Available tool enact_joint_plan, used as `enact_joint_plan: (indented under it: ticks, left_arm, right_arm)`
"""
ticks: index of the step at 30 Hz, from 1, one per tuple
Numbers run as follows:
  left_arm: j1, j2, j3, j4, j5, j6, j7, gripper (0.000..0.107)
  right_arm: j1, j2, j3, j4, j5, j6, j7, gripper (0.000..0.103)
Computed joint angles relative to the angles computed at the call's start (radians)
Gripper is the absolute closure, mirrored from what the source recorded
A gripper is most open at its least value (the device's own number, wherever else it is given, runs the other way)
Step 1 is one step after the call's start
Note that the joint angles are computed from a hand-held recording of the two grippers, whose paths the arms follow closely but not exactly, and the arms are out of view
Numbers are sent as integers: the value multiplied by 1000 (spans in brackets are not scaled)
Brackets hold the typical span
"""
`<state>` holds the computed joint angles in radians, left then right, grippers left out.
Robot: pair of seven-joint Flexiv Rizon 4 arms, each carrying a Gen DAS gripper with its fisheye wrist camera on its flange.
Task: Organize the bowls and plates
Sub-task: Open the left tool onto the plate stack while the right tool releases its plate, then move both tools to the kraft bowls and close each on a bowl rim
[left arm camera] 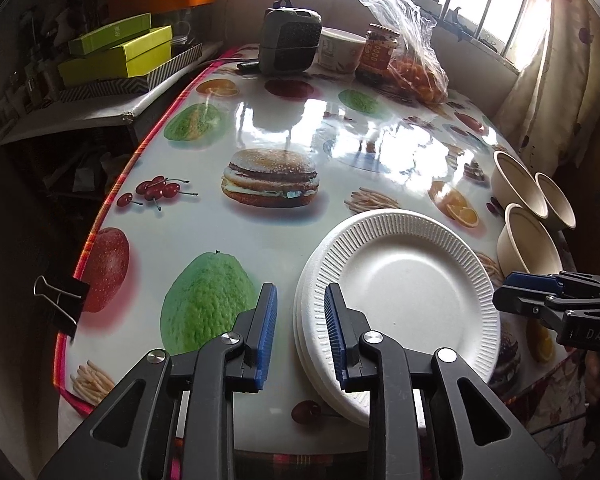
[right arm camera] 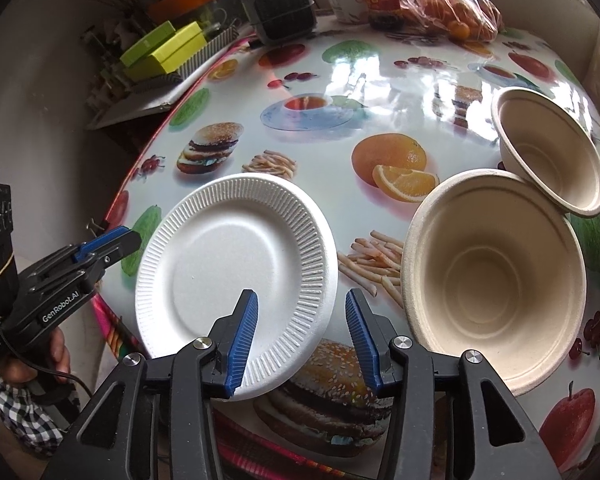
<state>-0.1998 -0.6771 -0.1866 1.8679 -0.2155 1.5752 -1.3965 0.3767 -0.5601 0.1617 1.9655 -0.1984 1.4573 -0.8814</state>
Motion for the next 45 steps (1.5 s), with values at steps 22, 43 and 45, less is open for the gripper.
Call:
enact_joint_plan:
  ticks: [22,43,45]
  left_arm:
    - [-211,-15,204,-75,45,148,-64,76]
    - [-396,-91,361,-256,47,82,-68,76]
    - [-408,-97,368,-274,58,72,-74,76]
  right_arm:
    - [333,23,-432,119,-74,225,165,52]
    - [633,37,-782,228,174,319,31,47]
    - [657,36,-811,238,200,322,14,47]
